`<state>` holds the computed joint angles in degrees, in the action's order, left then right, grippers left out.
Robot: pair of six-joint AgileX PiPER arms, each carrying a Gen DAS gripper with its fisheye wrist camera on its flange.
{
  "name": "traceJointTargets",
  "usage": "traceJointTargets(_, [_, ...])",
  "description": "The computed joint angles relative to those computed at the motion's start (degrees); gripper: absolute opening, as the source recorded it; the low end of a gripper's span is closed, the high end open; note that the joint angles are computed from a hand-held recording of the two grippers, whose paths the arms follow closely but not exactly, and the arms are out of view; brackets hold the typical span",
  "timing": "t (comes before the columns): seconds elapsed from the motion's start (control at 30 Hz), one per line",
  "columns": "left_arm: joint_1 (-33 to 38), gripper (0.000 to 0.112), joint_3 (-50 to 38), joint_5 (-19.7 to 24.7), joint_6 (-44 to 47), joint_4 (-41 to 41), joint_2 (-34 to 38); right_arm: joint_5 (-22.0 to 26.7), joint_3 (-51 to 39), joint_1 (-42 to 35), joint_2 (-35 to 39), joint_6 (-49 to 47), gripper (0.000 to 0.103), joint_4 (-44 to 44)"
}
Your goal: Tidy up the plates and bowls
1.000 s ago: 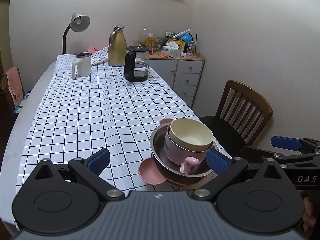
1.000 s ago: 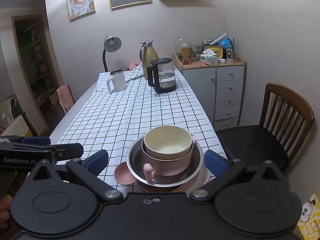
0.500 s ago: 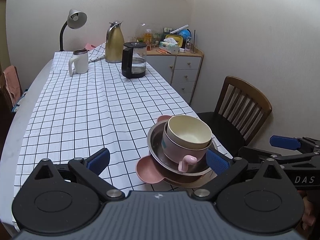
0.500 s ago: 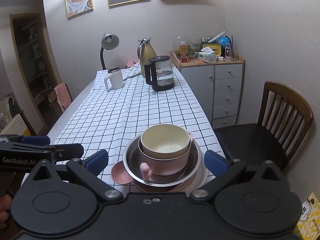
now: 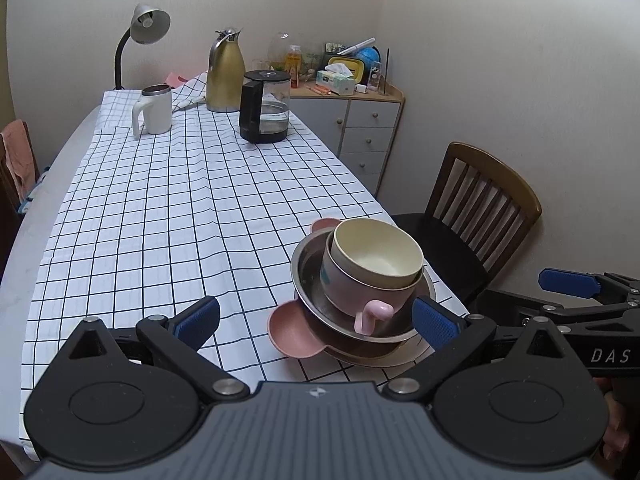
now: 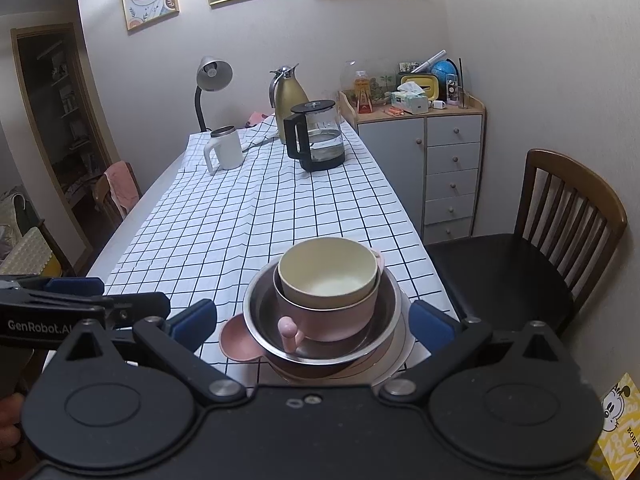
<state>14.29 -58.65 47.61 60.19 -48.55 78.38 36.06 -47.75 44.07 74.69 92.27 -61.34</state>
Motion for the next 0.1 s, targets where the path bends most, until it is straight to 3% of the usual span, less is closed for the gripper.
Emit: traceJointTargets(0.1, [0.2,0.103,-0.1,0.0,0.2,-0.2,0.3,0.0,-0.1,-0.1,0.2,-0.1,0.103,-0.1])
